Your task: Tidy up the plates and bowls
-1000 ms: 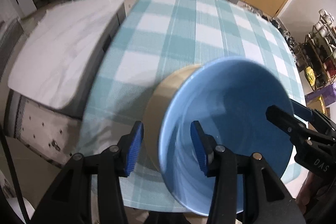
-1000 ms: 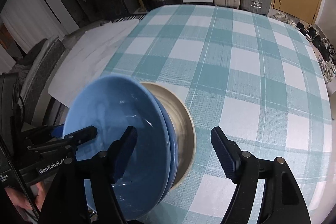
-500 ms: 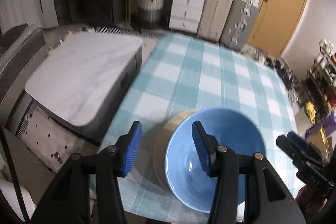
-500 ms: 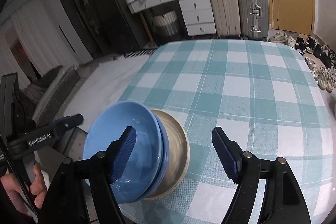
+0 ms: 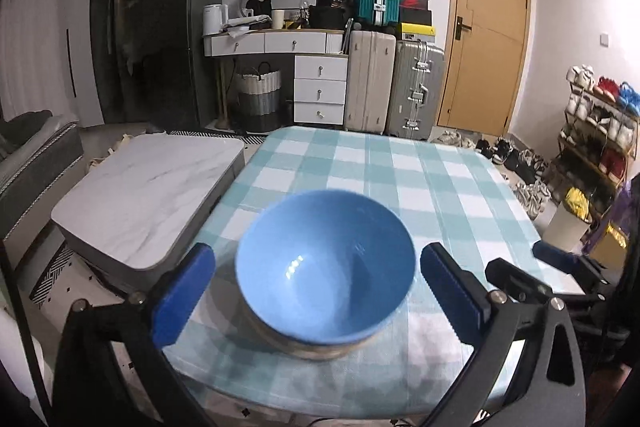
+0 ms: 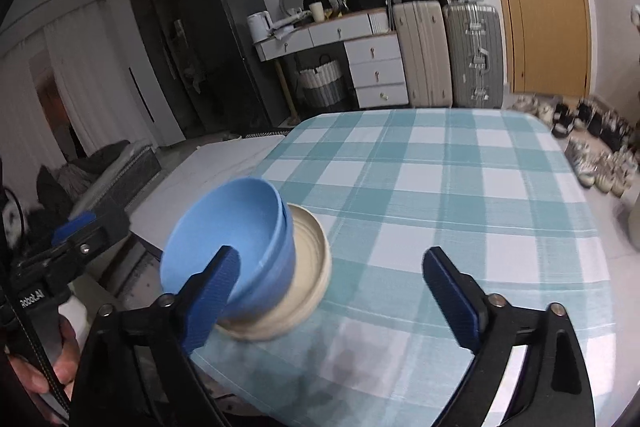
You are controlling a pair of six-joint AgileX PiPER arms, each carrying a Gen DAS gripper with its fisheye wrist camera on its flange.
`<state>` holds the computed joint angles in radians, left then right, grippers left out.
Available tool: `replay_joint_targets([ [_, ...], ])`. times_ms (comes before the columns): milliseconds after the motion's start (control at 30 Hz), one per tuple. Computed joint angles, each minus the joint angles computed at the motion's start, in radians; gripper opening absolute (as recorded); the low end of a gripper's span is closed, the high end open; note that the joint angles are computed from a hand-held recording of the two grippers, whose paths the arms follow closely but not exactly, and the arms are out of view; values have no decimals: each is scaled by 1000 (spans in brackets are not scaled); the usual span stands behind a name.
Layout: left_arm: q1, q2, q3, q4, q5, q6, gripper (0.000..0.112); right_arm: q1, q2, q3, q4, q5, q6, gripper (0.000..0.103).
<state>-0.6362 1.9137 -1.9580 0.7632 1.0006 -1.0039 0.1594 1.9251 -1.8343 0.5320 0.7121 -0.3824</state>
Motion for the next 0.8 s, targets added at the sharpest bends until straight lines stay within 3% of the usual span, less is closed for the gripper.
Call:
replay_joint_targets([
  [67, -20, -4, 42, 42, -7, -66, 103, 12, -71, 142, -9, -111, -56, 101],
  [200, -24, -16, 156, 98, -72, -196, 103, 23, -144, 307, 34, -248, -150, 102],
  [300, -30, -5, 200, 128, -91, -233, 103, 16, -173, 434, 192, -371, -308, 102],
  [400, -46, -13, 245, 191, -102, -279, 103, 3, -134, 393, 137, -315, -234, 102],
  [500, -61, -29, 284, 290, -99, -346, 103, 10, -145, 417, 131, -365, -244, 102],
  [600, -33, -34, 293, 221, -151, -323, 103, 20, -155, 427, 99, -387, -209, 102],
  [700, -19, -4, 242, 139, -133, -245, 103, 35, -161, 430, 87, -394, -193, 102],
  [800, -30, -21, 273, 178, -165, -271, 103, 60, -180, 456, 54, -431, -196, 102],
])
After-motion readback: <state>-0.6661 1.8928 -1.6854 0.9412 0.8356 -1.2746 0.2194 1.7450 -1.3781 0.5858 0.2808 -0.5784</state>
